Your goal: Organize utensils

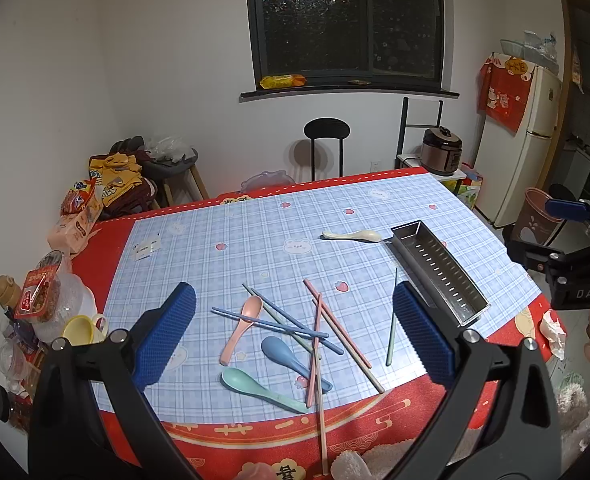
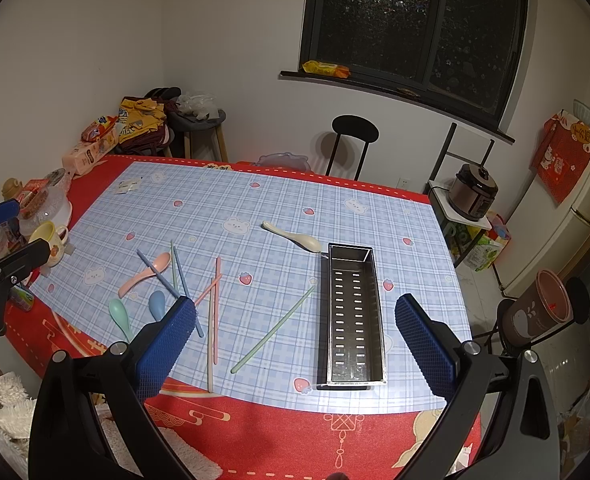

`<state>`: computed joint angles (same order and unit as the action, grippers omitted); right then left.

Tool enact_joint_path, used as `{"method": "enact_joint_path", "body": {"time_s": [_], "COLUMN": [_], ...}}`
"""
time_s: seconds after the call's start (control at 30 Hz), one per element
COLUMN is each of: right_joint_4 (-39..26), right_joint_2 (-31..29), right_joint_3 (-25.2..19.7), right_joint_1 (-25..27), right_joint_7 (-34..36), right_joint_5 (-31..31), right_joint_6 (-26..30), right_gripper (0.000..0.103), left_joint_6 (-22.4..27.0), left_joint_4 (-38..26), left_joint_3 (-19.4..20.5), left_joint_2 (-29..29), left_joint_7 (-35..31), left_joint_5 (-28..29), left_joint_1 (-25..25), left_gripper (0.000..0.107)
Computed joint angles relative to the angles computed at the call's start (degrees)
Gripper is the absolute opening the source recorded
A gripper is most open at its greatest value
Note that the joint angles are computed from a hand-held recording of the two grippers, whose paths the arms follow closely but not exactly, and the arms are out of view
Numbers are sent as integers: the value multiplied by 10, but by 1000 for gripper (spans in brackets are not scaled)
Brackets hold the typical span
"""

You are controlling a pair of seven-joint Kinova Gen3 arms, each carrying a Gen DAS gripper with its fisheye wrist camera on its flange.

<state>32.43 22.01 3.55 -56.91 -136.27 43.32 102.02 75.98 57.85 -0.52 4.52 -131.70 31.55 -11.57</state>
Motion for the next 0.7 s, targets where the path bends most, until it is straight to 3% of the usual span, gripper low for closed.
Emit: {"method": "enact_joint_path", "body": {"time_s": [0.17,0.47,0.7], "right_joint_4": [25,126,193], "right_joint_2": [-13,-60,-66], "right_joint_3": [-6,-58,-81], "right_joint_1": [7,77,134], "right_joint_7": [-20,-84,-80], "right_joint_5": [-11,-70,-133], "right_joint_6": [-17,-114,-200], "right_gripper": [98,98,98], "left_joint_6": [-3,91,60], "left_joint_4": [0,-67,-41], "left_joint_3": [-3,19,18], "left_joint_2": [3,70,89], "left_joint_7": [17,29,74], "left_joint_5": [-11,83,9], "left_joint_1": [8,-70,-58], "left_gripper": [97,97,97]}}
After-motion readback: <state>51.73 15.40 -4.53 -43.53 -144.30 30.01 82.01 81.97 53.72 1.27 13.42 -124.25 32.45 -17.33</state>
